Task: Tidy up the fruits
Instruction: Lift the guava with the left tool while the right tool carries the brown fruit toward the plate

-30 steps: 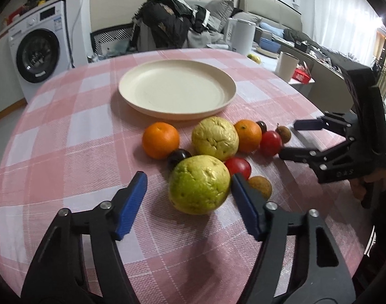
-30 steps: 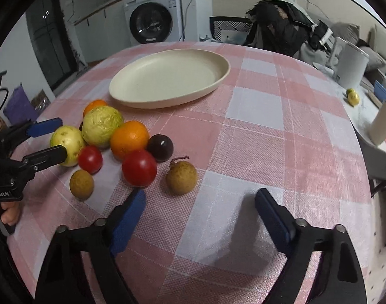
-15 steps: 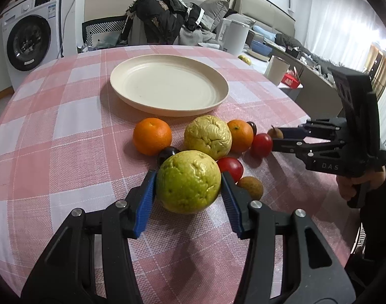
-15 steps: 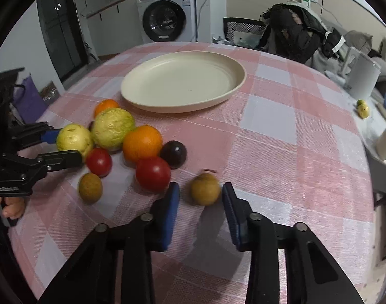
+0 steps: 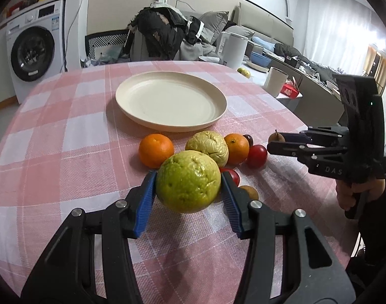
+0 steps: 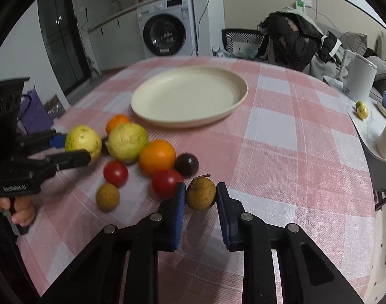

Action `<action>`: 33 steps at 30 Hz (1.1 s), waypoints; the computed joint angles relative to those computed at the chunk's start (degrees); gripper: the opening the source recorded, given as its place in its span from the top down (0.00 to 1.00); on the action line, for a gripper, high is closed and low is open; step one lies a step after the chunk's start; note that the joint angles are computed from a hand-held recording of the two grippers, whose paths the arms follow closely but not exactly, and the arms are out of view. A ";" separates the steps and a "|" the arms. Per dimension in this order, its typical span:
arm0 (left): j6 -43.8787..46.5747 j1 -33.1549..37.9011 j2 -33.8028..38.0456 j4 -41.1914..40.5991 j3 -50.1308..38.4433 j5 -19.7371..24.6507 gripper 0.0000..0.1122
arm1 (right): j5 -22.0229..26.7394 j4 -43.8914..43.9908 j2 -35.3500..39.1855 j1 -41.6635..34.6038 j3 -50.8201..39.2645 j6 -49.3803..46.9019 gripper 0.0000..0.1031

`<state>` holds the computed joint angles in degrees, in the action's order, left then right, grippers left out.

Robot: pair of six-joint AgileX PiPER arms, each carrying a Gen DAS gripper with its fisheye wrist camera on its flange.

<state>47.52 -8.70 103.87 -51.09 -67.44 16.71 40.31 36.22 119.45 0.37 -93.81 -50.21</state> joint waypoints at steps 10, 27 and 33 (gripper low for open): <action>3.17 -2.12 -3.64 -3.54 3.68 -5.93 0.58 | -3.21 8.23 -2.00 -0.19 2.88 -6.69 0.76; -12.70 -3.75 -3.84 10.66 -2.53 -6.90 0.58 | -0.96 11.99 0.01 -0.58 -4.26 -4.79 0.76; -30.25 -4.94 -2.12 27.72 -7.00 -6.20 0.58 | 0.44 11.86 2.38 -0.59 -8.29 -2.52 0.76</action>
<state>17.27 -13.64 101.75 -23.37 -74.44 10.52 40.75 48.08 121.82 -0.22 -102.10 -52.73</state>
